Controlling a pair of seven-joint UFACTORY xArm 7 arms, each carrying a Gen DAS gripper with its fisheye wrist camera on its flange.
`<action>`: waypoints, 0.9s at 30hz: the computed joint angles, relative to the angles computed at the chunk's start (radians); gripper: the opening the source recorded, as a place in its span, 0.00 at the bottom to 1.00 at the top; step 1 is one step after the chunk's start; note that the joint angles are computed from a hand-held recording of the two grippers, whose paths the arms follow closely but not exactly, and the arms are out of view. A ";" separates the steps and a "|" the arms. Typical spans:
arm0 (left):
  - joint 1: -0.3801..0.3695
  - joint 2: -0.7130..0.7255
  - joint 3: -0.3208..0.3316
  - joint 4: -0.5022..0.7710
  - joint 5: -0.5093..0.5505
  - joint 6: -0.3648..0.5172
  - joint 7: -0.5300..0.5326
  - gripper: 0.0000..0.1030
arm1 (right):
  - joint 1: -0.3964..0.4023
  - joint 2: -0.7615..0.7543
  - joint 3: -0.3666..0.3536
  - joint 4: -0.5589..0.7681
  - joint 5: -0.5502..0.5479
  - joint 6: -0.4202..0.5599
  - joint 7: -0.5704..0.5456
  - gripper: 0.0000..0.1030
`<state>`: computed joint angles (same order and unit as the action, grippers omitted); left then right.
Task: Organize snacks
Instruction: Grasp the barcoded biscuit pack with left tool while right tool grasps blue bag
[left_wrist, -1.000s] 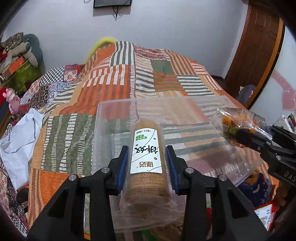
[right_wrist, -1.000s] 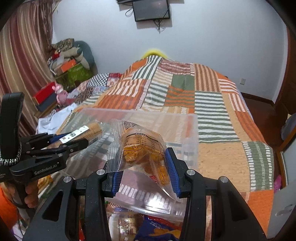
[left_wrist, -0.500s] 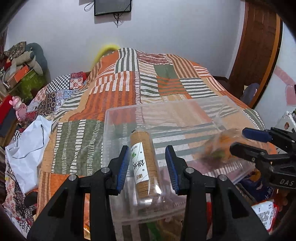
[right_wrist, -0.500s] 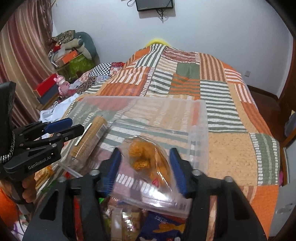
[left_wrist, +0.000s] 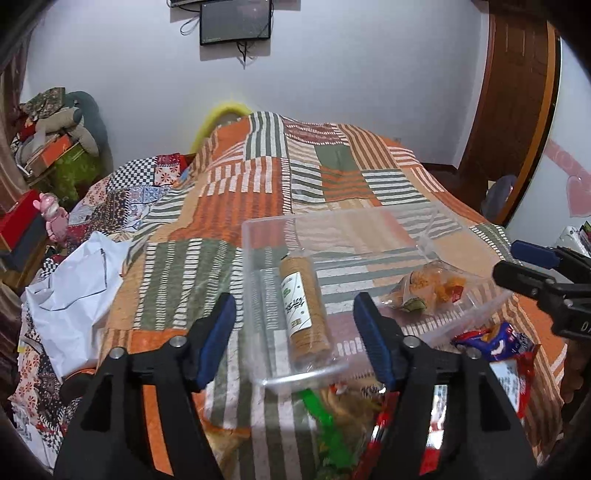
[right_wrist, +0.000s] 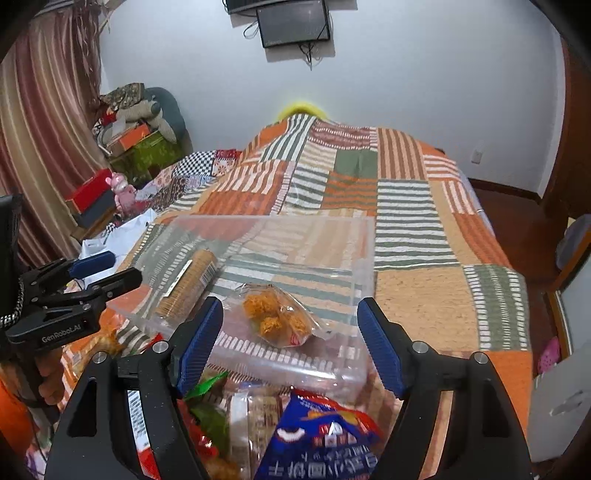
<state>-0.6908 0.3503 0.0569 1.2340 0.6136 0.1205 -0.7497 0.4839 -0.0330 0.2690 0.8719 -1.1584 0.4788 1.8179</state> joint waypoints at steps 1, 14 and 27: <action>-0.005 -0.015 0.007 -0.015 0.006 -0.003 -0.008 0.69 | 0.004 -0.013 0.004 -0.006 -0.002 0.008 0.006 0.73; 0.066 -0.221 -0.008 -0.243 0.225 0.001 -0.197 0.77 | 0.008 -0.128 0.088 -0.077 -0.003 0.103 0.085 0.79; 0.271 -0.288 -0.135 -0.412 0.187 -0.027 -0.137 0.78 | 0.007 -0.163 0.131 -0.135 0.045 0.134 0.132 0.80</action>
